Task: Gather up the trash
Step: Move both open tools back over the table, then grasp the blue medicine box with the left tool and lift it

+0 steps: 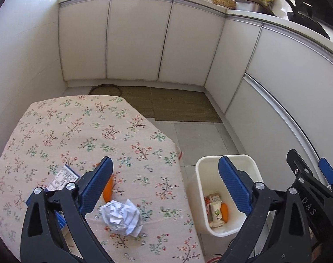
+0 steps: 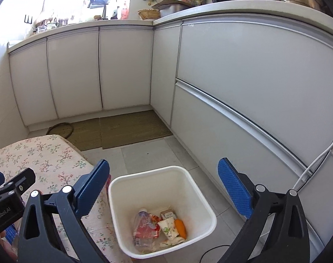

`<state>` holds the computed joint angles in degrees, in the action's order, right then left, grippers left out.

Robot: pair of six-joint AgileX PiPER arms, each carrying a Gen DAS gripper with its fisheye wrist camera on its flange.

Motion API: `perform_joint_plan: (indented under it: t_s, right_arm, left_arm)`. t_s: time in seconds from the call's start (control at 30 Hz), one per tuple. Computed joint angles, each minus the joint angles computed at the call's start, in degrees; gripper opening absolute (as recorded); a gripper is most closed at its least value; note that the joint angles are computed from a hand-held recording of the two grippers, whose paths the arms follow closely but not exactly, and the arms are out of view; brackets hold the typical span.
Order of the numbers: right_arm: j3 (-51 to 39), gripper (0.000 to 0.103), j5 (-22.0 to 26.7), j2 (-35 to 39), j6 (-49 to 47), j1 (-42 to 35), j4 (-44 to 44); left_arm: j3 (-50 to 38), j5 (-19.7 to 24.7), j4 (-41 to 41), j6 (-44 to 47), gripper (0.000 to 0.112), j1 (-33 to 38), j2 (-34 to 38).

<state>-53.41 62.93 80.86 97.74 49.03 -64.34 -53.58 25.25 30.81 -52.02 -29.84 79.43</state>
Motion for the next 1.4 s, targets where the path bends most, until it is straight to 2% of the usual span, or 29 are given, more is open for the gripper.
perform_joint_plan:
  t_s: [0.3,0.5,0.7,0.93,1.13,1.17,1.33,1.4]
  right_arm:
    - [-9.2,0.096,-0.6,7.8,-2.3,5.6,0.9]
    - [-16.8,0.096,-2.2,13.6,-4.9,8.1,2.3]
    - [-24.5,0.096,-3.9,19.8,-8.0,10.2,4.1]
    - [-33.2,0.096,-6.7,26.3,-13.5,10.2,8.7]
    - [-39.8,0.096,-6.9,31.6,-19.9,9.5,13.7]
    - [-40.5,0.096,-6.8,32.2,-20.7,9.3,14.6]
    - [-45.2,0.096,-8.4,35.5,-27.0,6.8,23.2]
    - [-47.4,0.096,-9.2,37.2,-29.6,6.0,27.6]
  left_arm:
    - [4.7,2.0,-8.4,11.0,0.096,11.8,-6.8]
    - [6.7,4.7,-23.6,25.9,0.096,25.2,-6.9]
    - [8.1,7.3,-25.9,28.5,0.096,34.9,-3.8]
    - [7.8,9.6,-36.6,36.8,0.096,44.0,5.6]
    - [7.2,9.0,-39.8,38.6,0.095,44.2,11.5]
    - [7.2,9.0,-41.3,40.5,0.094,44.7,12.4]
    - [7.6,10.2,-45.2,50.1,0.059,47.8,12.0]
    - [8.0,10.7,-46.6,54.6,0.054,49.8,10.3]
